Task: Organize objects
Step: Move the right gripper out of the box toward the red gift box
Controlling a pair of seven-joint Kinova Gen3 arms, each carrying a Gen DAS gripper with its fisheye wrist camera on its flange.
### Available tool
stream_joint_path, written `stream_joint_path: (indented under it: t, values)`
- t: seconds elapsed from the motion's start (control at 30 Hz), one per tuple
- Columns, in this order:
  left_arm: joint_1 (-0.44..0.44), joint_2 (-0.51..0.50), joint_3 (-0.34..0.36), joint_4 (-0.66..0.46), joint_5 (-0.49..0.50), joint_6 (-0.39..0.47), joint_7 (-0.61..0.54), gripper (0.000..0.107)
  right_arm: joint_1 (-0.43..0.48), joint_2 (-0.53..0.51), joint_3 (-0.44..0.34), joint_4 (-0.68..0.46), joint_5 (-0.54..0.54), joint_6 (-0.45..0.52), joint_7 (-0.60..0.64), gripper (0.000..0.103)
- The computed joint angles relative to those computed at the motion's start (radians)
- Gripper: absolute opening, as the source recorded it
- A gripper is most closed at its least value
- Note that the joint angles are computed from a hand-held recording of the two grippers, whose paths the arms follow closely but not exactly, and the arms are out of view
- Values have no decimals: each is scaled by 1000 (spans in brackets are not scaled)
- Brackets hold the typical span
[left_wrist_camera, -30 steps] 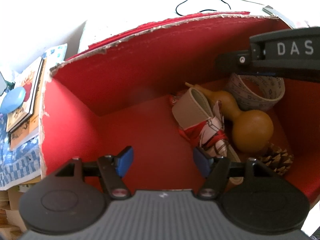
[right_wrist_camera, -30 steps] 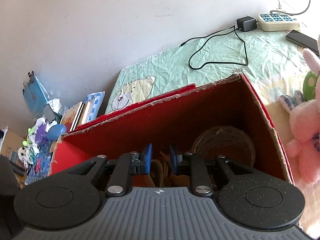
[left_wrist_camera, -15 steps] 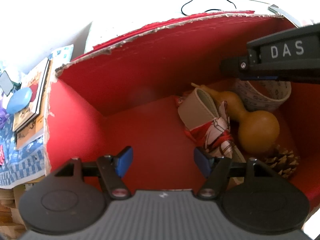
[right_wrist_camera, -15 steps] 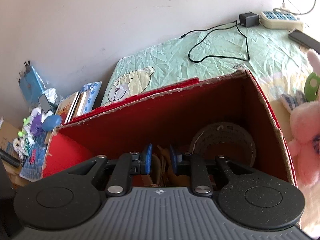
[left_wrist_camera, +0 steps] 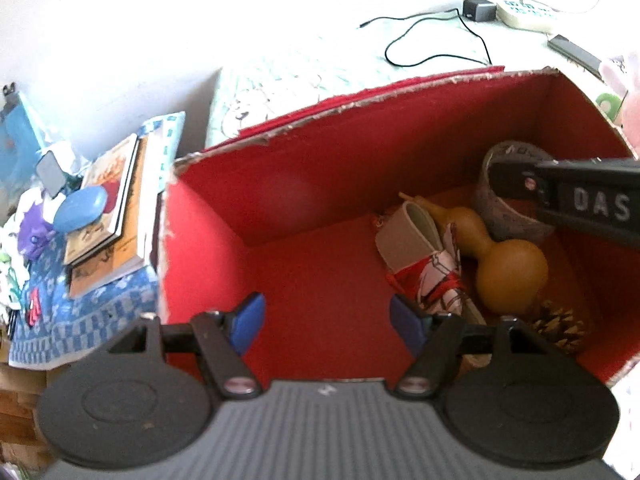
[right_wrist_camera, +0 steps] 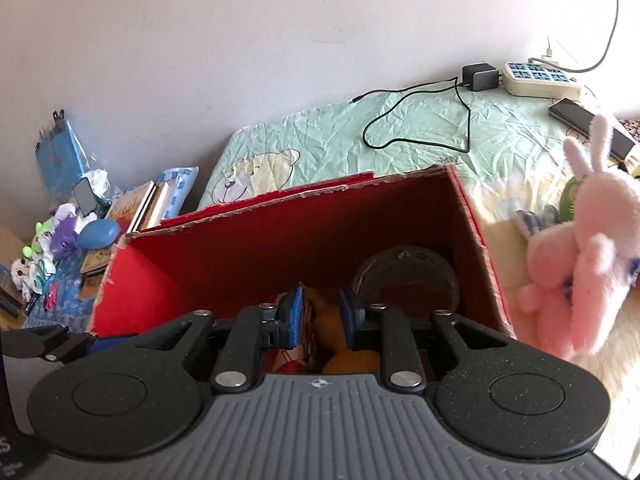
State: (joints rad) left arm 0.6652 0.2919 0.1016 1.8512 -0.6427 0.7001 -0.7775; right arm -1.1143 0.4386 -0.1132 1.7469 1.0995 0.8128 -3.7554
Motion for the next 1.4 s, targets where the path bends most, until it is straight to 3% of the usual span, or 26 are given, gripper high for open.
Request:
stream_joint_path:
  t: [0.13,0.37,0.67,0.87,1.1,1.4]
  values:
    - [33,-29,-1,19,-34,34,71,76,-45,-12,-6,12,27,75,-36,31]
    - [70,-51,36,6,-80,124,186,77,-67,-48,-55,64,99,124,-101,35]
    - [109,-86,101,0,-75,254,309,77,-86,-98,-133,135,163,173,-154,54]
    - [164,-88,129,-4,-120,356,451,78,-71,-131,-169,187,184,136,-192,54]
    - [191,-96,160,-16,-112,439,536,79,-60,-173,-207,256,231,98,-238,54]
    - [239,-63,176,-35,-86,522,630,85,-9,-204,-238,324,247,-57,-252,54]
